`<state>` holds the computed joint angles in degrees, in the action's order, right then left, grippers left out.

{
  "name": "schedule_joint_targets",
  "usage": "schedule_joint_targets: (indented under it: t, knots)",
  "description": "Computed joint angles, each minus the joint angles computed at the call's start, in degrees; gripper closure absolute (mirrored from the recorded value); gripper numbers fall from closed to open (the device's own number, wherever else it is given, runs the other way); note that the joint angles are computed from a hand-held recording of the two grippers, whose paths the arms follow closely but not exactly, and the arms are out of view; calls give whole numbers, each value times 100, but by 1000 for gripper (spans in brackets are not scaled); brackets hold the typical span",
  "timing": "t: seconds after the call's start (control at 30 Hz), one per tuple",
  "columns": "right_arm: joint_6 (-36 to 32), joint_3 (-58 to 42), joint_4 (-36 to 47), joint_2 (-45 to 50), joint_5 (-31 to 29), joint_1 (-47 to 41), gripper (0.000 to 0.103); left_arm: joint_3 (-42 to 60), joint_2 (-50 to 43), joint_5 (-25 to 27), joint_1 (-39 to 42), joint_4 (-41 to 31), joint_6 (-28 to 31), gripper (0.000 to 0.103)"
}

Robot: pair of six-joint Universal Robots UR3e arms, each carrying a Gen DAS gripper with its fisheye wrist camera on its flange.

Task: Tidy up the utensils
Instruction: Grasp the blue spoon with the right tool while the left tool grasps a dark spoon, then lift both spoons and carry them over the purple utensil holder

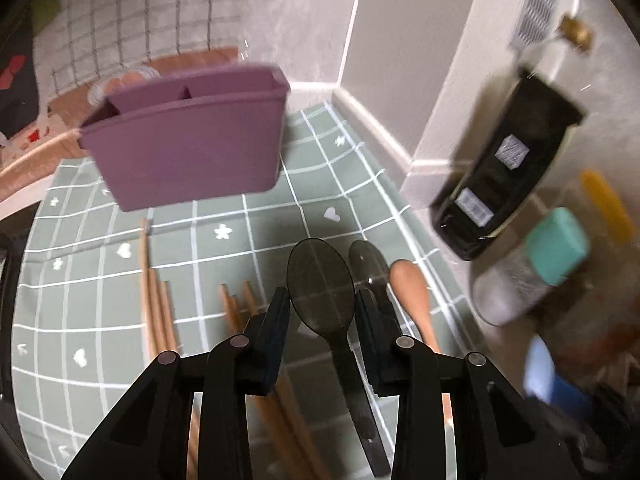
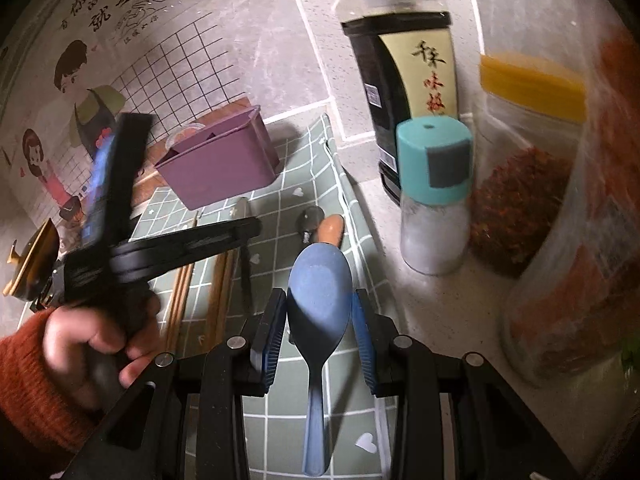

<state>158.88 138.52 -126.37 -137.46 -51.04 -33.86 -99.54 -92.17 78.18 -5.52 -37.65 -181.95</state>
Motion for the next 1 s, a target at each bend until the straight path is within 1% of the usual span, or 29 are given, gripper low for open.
schedule_joint_targets:
  t: [0.1,0.23,0.33,0.43,0.53,0.6,0.63,0.67,0.73,0.83,0.93,1.0]
  knots:
    - [234,-114,-385,288,-148,292,71,-534,742,-410,411,-37,211,69]
    - [623,-332,-1001,756,-551,914,72,-1020,1592,-850,982,-255,436,69]
    - [917,-600,-1411,1153,-887,1414,72,-1192,2101,-1028,1332,-412,548,69]
    - [1175,-1006,-1669,1511,-1116,1795,72,-1071,2584,-1433,1917,-777,799,69]
    - [1395,-1744,-1782,1919,-1178,2077,72,-408,2763,-2018,2655,-1276,1129,69]
    - [1583,-2375,-1980,2238,-1308,2336,72,302,2560,-2271,3013,-1471,1176,69]
    - [1683,-2763,-2102,2425,-1374,2454,72,561,2469,-2349,3135,-1517,1185,69]
    - [1771,-3091,-2202,2596,-1430,2551,72,1032,2237,-2360,3226,-1482,1148,69]
    - [2041,-4158,-2478,3256,-1690,2914,72,1826,1769,-2236,3261,-1309,1050,69]
    - [2313,-5680,-2762,4268,-2018,3302,72,3170,841,-1920,3165,-1083,750,69]
    - [2405,-6992,-3032,5283,-2362,3635,72,3964,135,-1548,2979,-914,645,69]
    - [2448,-7704,-2995,5860,-2464,3741,72,4434,-455,-1204,2761,-741,583,69]
